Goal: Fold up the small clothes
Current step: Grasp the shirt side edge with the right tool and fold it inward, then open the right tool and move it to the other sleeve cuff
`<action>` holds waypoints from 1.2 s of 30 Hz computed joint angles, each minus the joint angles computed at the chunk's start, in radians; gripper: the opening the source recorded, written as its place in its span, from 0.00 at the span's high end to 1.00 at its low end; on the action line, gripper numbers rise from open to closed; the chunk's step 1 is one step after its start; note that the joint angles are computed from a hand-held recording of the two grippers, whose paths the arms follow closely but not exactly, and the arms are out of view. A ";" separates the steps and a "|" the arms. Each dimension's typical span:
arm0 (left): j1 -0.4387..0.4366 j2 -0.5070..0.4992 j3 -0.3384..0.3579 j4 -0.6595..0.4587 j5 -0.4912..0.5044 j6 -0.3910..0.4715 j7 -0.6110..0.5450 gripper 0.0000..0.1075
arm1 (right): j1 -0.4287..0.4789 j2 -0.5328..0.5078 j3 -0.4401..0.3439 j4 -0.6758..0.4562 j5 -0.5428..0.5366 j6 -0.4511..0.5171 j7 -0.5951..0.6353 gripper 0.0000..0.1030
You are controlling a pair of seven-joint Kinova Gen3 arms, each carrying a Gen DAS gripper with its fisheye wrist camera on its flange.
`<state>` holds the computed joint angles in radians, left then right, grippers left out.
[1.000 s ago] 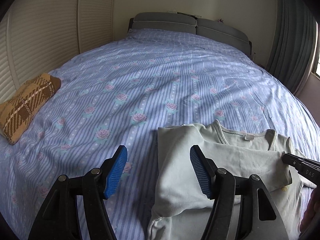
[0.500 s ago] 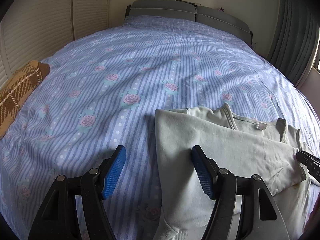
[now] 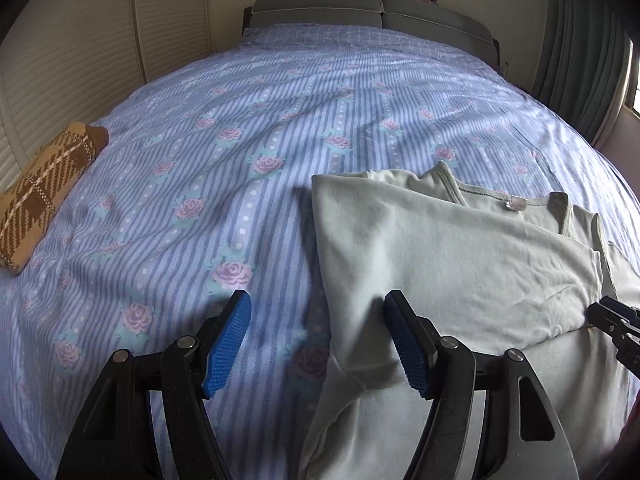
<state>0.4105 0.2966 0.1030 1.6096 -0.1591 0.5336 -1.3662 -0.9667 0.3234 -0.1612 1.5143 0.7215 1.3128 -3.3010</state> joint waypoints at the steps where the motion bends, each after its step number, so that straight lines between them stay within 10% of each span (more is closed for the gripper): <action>1: -0.004 0.003 -0.003 -0.002 0.000 0.005 -0.001 0.33 | 0.019 -0.015 -0.019 0.024 -0.001 -0.022 -0.028 0.67; 10: -0.018 -0.084 0.040 -0.002 0.060 0.008 -0.034 0.34 | 0.166 -0.048 -0.384 0.017 0.169 0.218 -0.213 0.52; 21: 0.291 -0.070 0.118 -0.115 -0.101 0.081 0.152 0.33 | -0.212 -0.329 -0.257 0.233 -0.109 0.641 -0.614 0.44; 26: 0.421 0.021 0.142 -0.222 -0.118 0.146 0.170 0.33 | -0.168 -0.527 -0.354 0.421 -0.235 0.597 -0.754 0.45; 36: 0.616 0.141 0.050 -0.355 -0.239 0.214 0.295 0.33 | -0.115 -0.830 -0.311 0.713 -0.228 0.318 -0.640 0.68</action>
<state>1.0266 0.4374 0.1534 1.2547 -0.3977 0.7475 -1.0708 -1.0822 -0.5069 -0.4717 2.2274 0.4934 1.6305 -3.9408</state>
